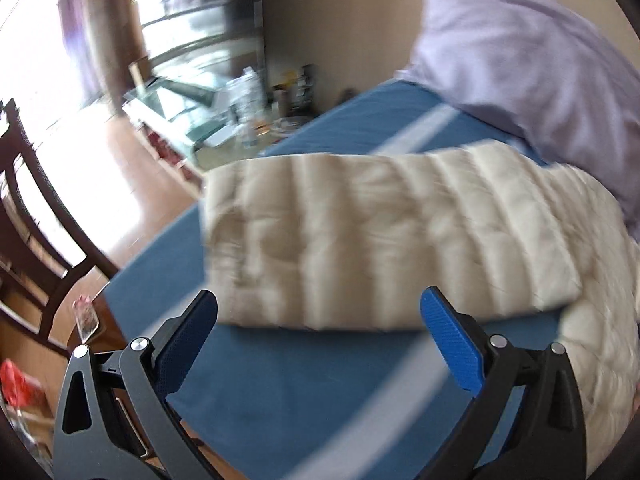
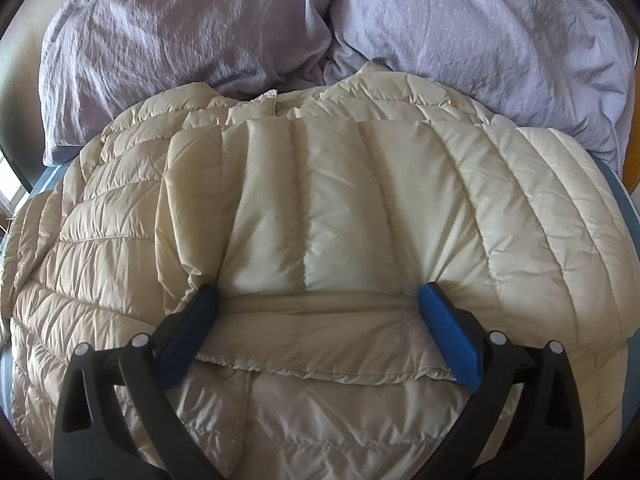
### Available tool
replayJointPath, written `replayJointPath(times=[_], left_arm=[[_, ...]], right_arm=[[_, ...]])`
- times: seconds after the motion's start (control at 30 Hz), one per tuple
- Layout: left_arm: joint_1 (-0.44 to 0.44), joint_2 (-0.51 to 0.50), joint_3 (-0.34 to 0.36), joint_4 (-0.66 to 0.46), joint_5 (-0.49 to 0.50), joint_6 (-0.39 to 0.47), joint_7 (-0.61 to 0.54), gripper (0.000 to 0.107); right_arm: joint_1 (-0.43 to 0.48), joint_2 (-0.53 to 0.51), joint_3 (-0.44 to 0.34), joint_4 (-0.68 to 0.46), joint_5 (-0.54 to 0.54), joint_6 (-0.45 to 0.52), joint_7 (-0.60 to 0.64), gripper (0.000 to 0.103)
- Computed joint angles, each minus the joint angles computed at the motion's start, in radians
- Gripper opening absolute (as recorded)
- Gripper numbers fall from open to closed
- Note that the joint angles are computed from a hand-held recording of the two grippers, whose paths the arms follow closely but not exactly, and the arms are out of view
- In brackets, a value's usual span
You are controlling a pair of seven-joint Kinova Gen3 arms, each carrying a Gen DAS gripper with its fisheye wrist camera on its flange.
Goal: Fold large clothes
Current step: 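Grasp the other sleeve cuff with the left gripper and lift it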
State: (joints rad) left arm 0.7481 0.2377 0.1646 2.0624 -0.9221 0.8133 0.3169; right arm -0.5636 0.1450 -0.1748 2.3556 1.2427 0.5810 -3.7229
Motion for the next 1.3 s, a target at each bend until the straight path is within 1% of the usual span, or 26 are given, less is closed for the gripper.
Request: replayJointPath(times=[0.13, 0.17, 0.23, 0.27, 0.3, 0.37, 0.43, 0.47, 0.53, 0.57, 0.63, 0.67, 0.77, 0.83, 0.93, 1.07, 1.23, 1.3], left_arm=[[-0.054, -0.020, -0.027, 0.045, 0.005, -0.071, 0.016, 0.093], [-0.069, -0.021, -0.032, 0.055, 0.010, -0.096, 0.019, 0.092], [-0.094, -0.040, -0.041, 0.086, 0.017, -0.150, 0.027, 0.087], [-0.103, -0.043, -0.045, 0.099, 0.011, -0.174, 0.047, 0.087], [-0.094, -0.049, -0.057, 0.110, -0.010, -0.181, 0.066, 0.085], [-0.106, -0.055, -0.045, 0.116, -0.020, -0.178, 0.068, 0.081], [-0.107, -0.050, -0.038, 0.112, -0.027, -0.163, 0.070, 0.070], [-0.105, -0.046, -0.033, 0.106, -0.023, -0.148, 0.063, 0.067], [-0.104, -0.044, -0.029, 0.101, -0.025, -0.141, 0.063, 0.054], [-0.104, -0.044, -0.027, 0.099, -0.022, -0.141, 0.061, 0.051], [-0.107, -0.039, -0.027, 0.092, -0.017, -0.139, 0.053, 0.041], [-0.106, -0.037, -0.025, 0.087, -0.011, -0.133, 0.047, 0.039], [-0.102, -0.026, -0.023, 0.071, 0.003, -0.121, 0.019, 0.027], [-0.099, -0.020, -0.024, 0.064, 0.007, -0.124, 0.000, 0.016], [-0.090, -0.010, -0.025, 0.040, 0.028, -0.102, -0.037, 0.010], [-0.085, -0.016, -0.028, 0.014, 0.049, -0.090, -0.074, 0.009], [-0.056, -0.037, -0.014, -0.035, 0.020, -0.053, -0.081, 0.008], [-0.050, -0.045, -0.005, -0.053, 0.007, -0.053, -0.083, 0.008]], right_arm=[[0.000, 0.001, -0.001, -0.001, 0.004, 0.000, -0.009, 0.101], [-0.001, 0.001, -0.001, -0.002, 0.003, 0.001, -0.009, 0.101], [0.000, 0.000, -0.001, -0.001, 0.004, 0.000, -0.009, 0.101], [0.000, 0.000, -0.001, -0.001, 0.004, 0.000, -0.010, 0.101], [0.000, 0.001, -0.001, 0.000, 0.006, 0.000, -0.013, 0.101], [0.000, 0.001, -0.001, 0.000, 0.005, 0.000, -0.012, 0.101], [0.000, 0.000, -0.001, 0.000, 0.005, 0.000, -0.011, 0.101], [0.001, 0.000, -0.001, 0.001, 0.005, -0.001, -0.012, 0.101], [0.000, 0.000, -0.001, 0.000, 0.005, 0.000, -0.011, 0.101], [0.000, 0.000, -0.001, 0.000, 0.005, 0.000, -0.012, 0.101], [0.001, -0.001, -0.001, 0.001, 0.006, -0.001, -0.012, 0.101], [0.001, -0.001, -0.001, 0.001, 0.006, -0.001, -0.012, 0.101], [0.001, -0.001, -0.001, 0.002, 0.007, -0.001, -0.013, 0.101], [0.001, -0.001, -0.002, 0.002, 0.008, -0.001, -0.015, 0.101], [0.001, -0.002, -0.002, 0.005, 0.011, -0.002, -0.019, 0.101], [0.001, -0.002, -0.004, 0.005, 0.017, -0.002, -0.031, 0.101], [0.000, -0.003, -0.005, 0.005, 0.025, -0.001, -0.045, 0.101], [-0.002, -0.003, -0.007, 0.006, 0.030, 0.002, -0.056, 0.101]])
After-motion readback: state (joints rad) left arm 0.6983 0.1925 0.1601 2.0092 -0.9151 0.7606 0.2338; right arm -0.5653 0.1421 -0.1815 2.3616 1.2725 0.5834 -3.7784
